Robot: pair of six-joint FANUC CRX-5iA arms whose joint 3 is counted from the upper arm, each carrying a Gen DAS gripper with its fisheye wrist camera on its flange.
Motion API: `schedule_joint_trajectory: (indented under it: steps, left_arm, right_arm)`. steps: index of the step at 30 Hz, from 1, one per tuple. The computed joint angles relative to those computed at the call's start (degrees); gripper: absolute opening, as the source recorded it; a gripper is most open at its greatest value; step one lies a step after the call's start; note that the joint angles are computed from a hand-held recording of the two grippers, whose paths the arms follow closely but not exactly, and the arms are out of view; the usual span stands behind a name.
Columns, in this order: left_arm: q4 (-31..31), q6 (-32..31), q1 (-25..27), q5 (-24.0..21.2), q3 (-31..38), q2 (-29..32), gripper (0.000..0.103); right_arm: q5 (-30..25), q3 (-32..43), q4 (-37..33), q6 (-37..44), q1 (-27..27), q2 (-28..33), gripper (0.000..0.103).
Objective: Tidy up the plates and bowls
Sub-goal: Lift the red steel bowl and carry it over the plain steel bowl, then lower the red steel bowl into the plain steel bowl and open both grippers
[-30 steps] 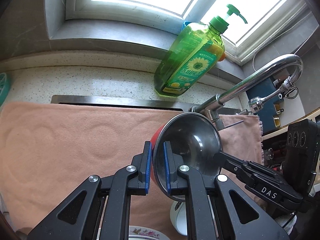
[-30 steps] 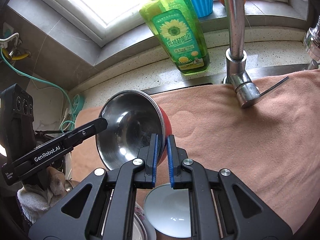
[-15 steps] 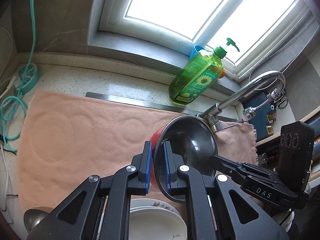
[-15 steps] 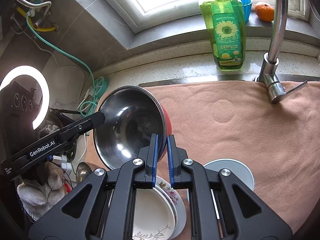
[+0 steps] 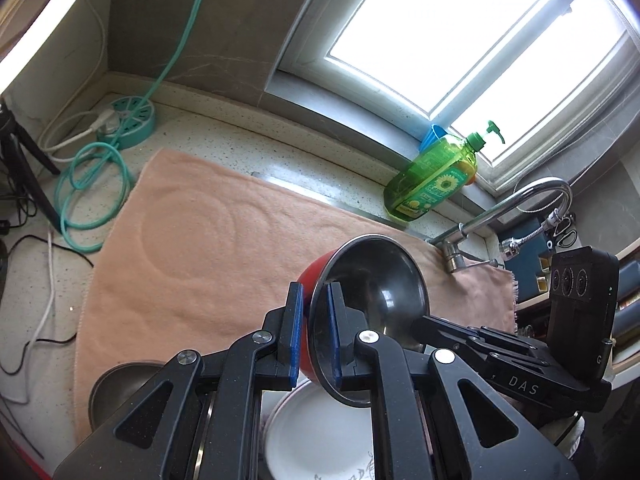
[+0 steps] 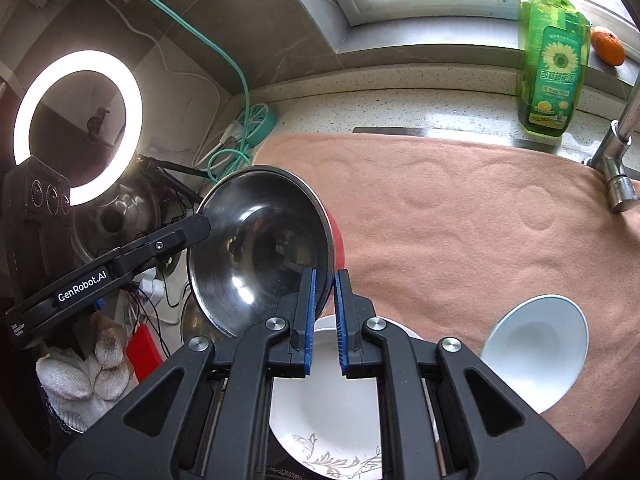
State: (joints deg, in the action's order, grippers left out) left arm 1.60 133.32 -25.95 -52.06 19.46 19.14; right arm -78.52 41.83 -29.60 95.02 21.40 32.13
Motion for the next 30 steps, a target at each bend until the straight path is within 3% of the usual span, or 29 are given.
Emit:
schedule_joint_trajectory:
  steps: [12, 30]
  left_arm:
    - [-1.3, 8.2, 1.3, 3.7, -15.5, -10.9, 0.01]
    - [-4.3, 18.7, 1.0, 3.8, -27.5, -19.4, 0.01]
  right_arm:
    - [-1.9, -2.2, -1.3, 3.6, 4.6, -1.2, 0.009]
    - [-3.5, -4.8, 1.3, 7.3, 10.4, 0.3, 0.009]
